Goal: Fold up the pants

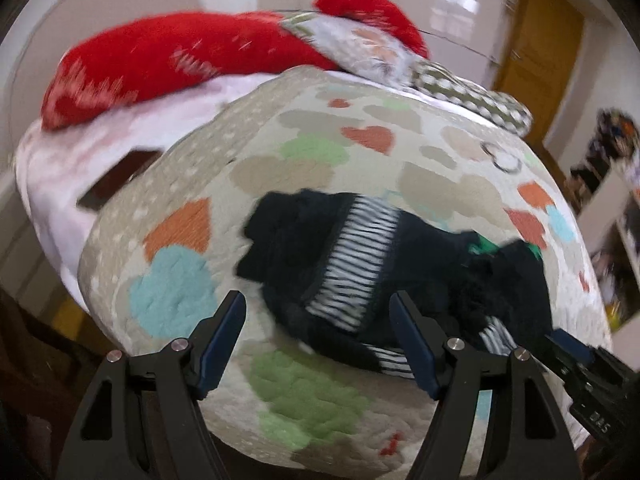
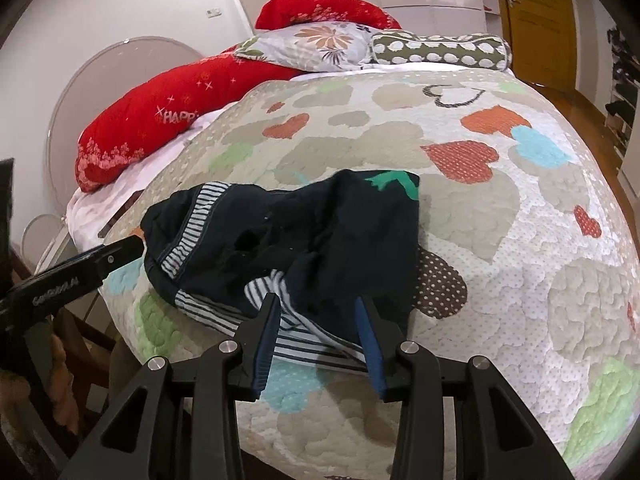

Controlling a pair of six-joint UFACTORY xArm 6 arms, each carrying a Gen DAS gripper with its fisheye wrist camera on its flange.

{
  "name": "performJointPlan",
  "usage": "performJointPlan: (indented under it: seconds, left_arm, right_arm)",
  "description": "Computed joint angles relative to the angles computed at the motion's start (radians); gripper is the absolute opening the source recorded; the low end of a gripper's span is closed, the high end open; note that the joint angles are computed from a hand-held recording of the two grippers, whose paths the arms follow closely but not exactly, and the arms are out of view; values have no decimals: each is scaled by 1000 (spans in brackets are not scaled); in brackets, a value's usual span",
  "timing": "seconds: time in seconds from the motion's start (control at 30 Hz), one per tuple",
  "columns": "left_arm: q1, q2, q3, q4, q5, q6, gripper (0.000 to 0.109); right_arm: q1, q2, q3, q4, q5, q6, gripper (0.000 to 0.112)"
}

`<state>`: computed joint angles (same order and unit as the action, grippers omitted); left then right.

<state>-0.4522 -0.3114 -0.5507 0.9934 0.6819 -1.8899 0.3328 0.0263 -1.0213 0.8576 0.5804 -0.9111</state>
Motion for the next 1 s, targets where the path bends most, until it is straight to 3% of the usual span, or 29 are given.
performJointPlan:
  seconds: [0.13, 0.2, 0.27, 0.43, 0.53, 0.7, 0.83, 0.9, 0.97, 1.0]
  left_arm:
    - [113, -79, 133, 33, -112, -93, 73]
    - [184, -103, 194, 85, -213, -150, 65]
    - [244, -117, 238, 150, -303, -211, 48]
    - [345, -144, 295, 367, -432, -418, 48]
    - [371, -162, 307, 473, -463, -525, 48]
    - [394, -164, 309, 609, -499, -642, 48]
    - [392, -162, 308, 668, -504, -694, 49]
    - [390, -155, 300, 690, -509, -709, 54]
    - [388, -142, 284, 719, -514, -728, 64]
    - [380, -133, 274, 730, -511, -737, 66]
  right_arm:
    - [22, 24, -66, -71, 64, 30, 44]
    - [39, 56, -128, -110, 122, 56, 47]
    - [66, 102, -210, -152, 190, 87, 49]
    - [185, 277, -484, -252, 363, 188, 54]
    - [259, 395, -650, -332, 442, 265, 59]
    - [379, 604, -909, -576, 484, 499, 62]
    - [439, 752, -1101, -753, 534, 627, 77]
    - [465, 818, -1188, -865, 580, 649, 78]
    - [478, 829, -1202, -915, 598, 635, 74]
    - [478, 807, -1167, -926, 578, 629, 58]
